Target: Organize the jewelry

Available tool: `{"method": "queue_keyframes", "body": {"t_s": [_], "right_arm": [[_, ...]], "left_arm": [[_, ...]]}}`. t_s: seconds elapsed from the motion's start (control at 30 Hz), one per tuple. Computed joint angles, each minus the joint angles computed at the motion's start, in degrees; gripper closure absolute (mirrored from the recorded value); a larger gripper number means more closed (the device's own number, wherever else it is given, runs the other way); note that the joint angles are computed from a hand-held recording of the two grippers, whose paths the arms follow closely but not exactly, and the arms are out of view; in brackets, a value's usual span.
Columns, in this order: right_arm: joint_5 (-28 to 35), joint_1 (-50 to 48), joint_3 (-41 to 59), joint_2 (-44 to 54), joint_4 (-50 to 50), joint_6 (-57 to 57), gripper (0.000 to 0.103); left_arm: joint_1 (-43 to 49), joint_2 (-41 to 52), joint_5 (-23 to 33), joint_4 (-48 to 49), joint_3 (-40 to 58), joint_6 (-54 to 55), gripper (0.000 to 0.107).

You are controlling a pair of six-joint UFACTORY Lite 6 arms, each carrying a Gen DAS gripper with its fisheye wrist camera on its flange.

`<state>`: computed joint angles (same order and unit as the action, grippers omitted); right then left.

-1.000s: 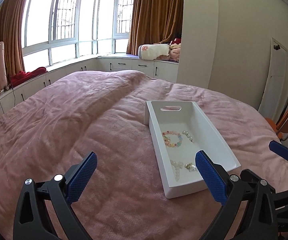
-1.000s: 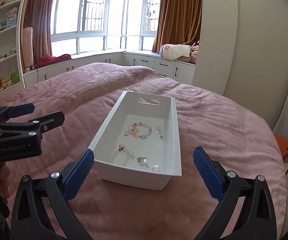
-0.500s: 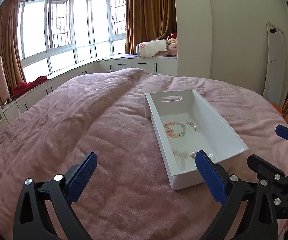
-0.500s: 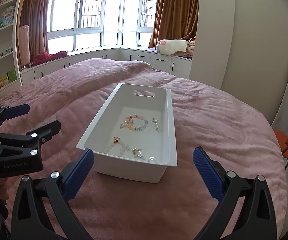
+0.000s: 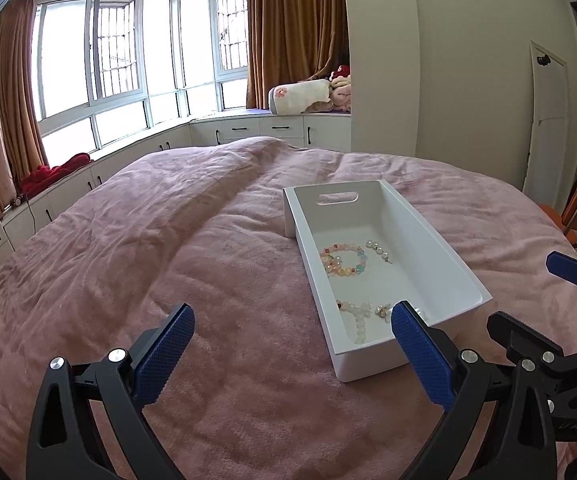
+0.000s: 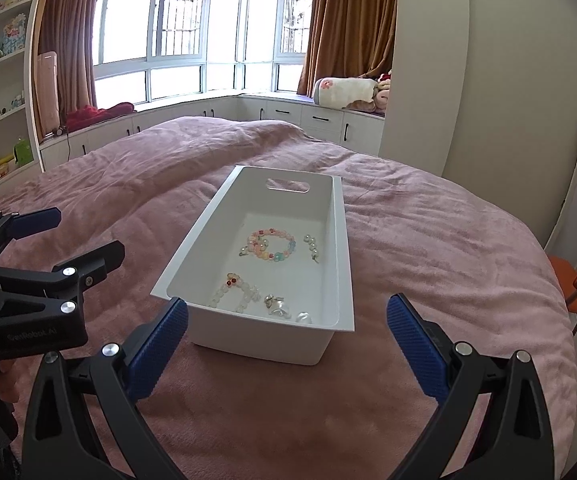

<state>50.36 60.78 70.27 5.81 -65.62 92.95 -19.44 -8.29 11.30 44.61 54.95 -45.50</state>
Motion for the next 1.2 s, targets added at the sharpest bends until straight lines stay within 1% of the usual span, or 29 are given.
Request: {"method": "queue_keyframes", "body": {"t_s": [0.07,0.13,0.23,0.57,0.63,0.77,0.93,1.07,1.2], "right_arm": [[0.2,0.3,0.1,0.0,-0.2,0.2,0.005],[0.2,0.5,-0.2,-0.3,-0.7,0.7,0.005],[0.2,0.6,-0.2,-0.4,-1.1,1.0,0.005],[-0.1,0.7,0.3,0.3,-1.2,1.2,0.005],[-0.5,0.6,0.3,0.4,-1.1,0.9,0.005],[-0.4,1.1,0.0,0.5,-1.8,1.5,0.005],[-0.1,1.3,-0.1,0.4,-2.4,2.1,0.005],[0.0,1.4,0.0,0.4,-2.5,2.2,0.005],[-0.3,1.2,0.0,0.4,-2.4,2.1,0.005]], "left_arm": [[0.0,-0.1,-0.1,0.6,-0.2,-0.7,0.007],[-0.3,-0.1,0.0,4.0,-0.3,-4.2,0.007],[-0.8,-0.3,0.6,6.0,-0.4,-6.3,0.007],[0.2,-0.8,-1.0,2.9,-0.8,-4.3,0.007],[0.1,-0.9,-1.1,6.2,-1.2,-7.7,0.007],[-0.1,-0.8,-1.1,5.7,-1.2,-7.3,0.007],[-0.9,-0.8,-0.1,10.5,-1.3,-11.9,0.007],[-1.0,-0.8,-0.4,9.6,-1.2,-10.8,0.007],[-1.3,-0.9,-0.1,12.4,-1.3,-13.5,0.007]]}}
